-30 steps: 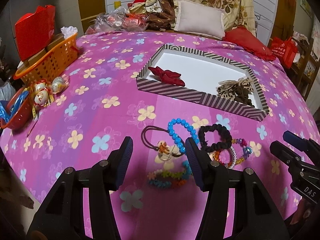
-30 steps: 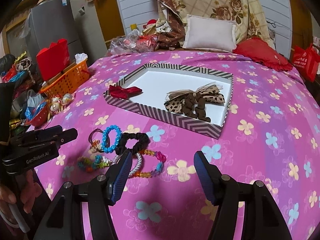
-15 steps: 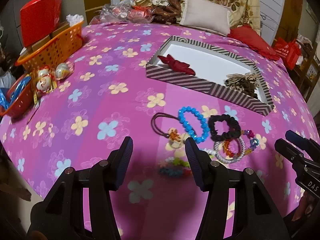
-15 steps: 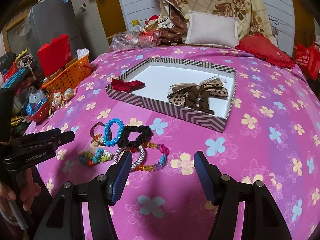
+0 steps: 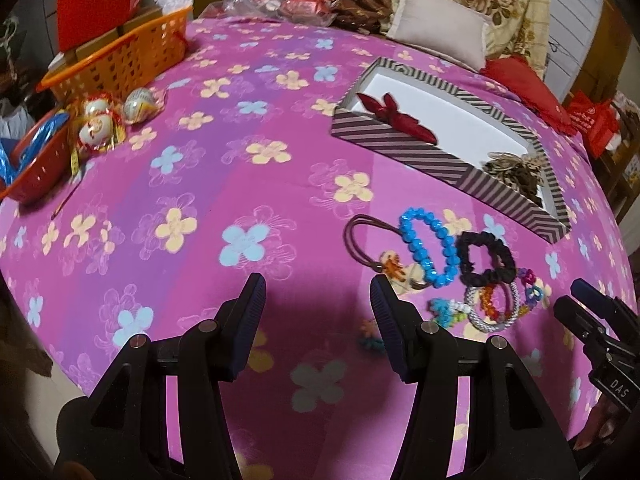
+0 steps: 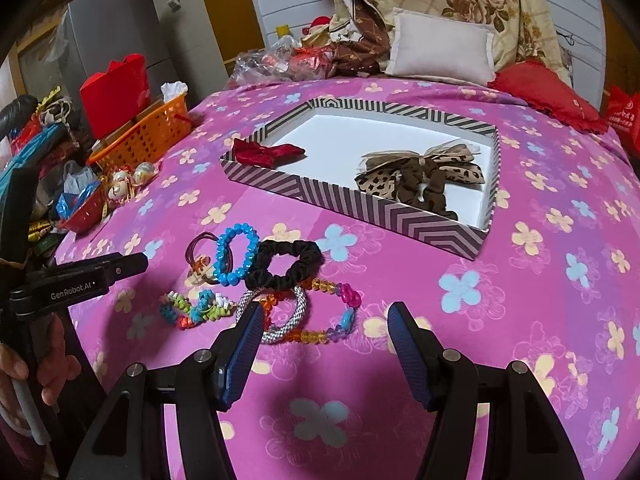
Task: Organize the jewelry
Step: 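Move both tools back toward the remaining bracelets and hair ties, then grasp the blue beaded bracelet with the left tool while the right tool grasps the black scrunchie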
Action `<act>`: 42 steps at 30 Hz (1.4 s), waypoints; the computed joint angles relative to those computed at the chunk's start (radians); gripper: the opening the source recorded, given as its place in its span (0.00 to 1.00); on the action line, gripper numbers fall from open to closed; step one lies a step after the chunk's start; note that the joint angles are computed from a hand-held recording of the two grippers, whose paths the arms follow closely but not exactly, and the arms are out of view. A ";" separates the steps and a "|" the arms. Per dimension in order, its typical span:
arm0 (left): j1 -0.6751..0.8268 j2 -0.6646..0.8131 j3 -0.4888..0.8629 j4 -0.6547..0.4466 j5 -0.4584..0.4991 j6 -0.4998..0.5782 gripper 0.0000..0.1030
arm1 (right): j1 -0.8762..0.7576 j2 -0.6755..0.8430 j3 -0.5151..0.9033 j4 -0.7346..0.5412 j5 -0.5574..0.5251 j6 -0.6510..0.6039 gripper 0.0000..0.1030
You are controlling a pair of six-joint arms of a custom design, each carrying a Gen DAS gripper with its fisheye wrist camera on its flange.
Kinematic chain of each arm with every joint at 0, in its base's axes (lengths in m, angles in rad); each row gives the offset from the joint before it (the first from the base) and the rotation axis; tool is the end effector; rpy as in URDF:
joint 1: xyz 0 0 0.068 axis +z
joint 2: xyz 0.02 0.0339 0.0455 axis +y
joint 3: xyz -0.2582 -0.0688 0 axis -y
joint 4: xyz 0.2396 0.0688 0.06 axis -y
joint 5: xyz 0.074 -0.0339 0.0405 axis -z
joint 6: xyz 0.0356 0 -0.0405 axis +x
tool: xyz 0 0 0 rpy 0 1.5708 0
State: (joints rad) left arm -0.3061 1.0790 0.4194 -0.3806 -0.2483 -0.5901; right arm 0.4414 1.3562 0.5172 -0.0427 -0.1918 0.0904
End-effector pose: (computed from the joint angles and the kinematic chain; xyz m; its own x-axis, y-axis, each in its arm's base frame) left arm 0.1734 -0.0456 0.1481 -0.7799 -0.3192 -0.5384 -0.3135 0.9437 -0.1055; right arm 0.2132 0.1083 0.1435 -0.7428 -0.2529 -0.6200 -0.4638 0.8621 0.2039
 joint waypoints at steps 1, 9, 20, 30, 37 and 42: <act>0.018 0.007 -0.001 0.006 0.012 0.006 0.52 | -0.001 0.010 0.006 0.003 -0.003 0.000 0.60; 0.091 0.061 0.013 0.045 0.084 0.034 0.52 | 0.028 0.089 0.060 0.017 0.013 -0.009 0.60; 0.081 0.194 0.122 0.090 0.137 0.055 0.52 | 0.028 0.166 0.108 0.038 0.005 -0.017 0.60; 0.078 0.460 0.325 0.076 0.182 0.167 0.52 | 0.025 0.203 0.136 0.046 -0.009 -0.043 0.60; 0.065 0.547 0.387 0.051 0.151 0.263 0.52 | 0.027 0.292 0.215 0.034 -0.003 -0.076 0.49; 0.070 0.595 0.405 0.065 0.145 0.282 0.52 | 0.036 0.378 0.288 0.004 -0.009 -0.101 0.47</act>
